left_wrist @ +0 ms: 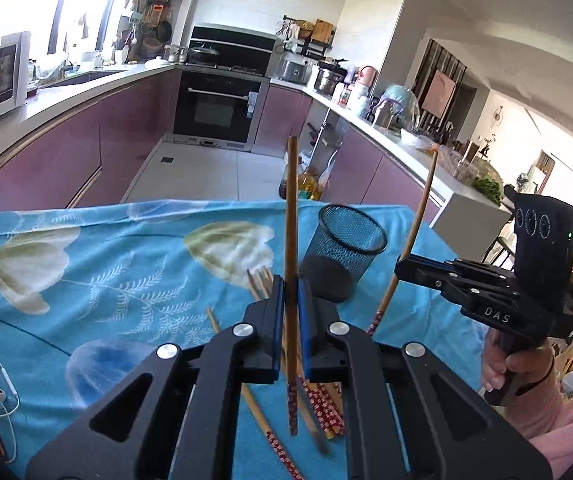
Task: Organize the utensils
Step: 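Lift the left gripper's chopstick upright over the mesh holder while the right gripper carries its own, then open the left gripper to drop its chopstick into the holder while the right gripper releases its own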
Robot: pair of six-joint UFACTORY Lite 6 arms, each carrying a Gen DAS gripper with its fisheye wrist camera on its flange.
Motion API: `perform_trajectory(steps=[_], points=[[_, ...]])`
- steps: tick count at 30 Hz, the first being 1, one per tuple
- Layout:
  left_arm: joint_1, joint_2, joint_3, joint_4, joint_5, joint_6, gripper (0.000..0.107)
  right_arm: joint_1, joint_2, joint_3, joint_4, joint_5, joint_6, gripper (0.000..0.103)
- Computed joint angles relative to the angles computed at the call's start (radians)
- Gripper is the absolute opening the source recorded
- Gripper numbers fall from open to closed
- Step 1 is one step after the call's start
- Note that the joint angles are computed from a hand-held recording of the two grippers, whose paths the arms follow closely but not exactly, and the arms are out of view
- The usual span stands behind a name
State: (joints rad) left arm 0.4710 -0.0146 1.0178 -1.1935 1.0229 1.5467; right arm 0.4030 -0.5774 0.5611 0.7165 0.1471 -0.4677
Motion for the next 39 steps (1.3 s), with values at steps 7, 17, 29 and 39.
perform_trajectory(steps=[7, 17, 29, 39], points=[[-0.082, 0.004, 0.13, -0.074, 0.025, -0.118, 0.008, -0.123, -0.005, 0.093, 0.233, 0.079, -0.303, 0.006], [-0.29, 0.098, 0.432, -0.088, -0.06, -0.343, 0.008, -0.284, 0.09, 0.264, 0.399, 0.162, -0.527, 0.006], [-0.557, 0.272, 0.581, 0.175, -0.306, -0.505, 0.008, -0.334, 0.306, 0.355, 0.357, 0.178, -0.532, 0.006], [-0.645, 0.524, 0.756, 0.358, -0.375, -0.618, 0.008, -0.311, 0.519, 0.466, 0.128, 0.209, -0.306, 0.006]])
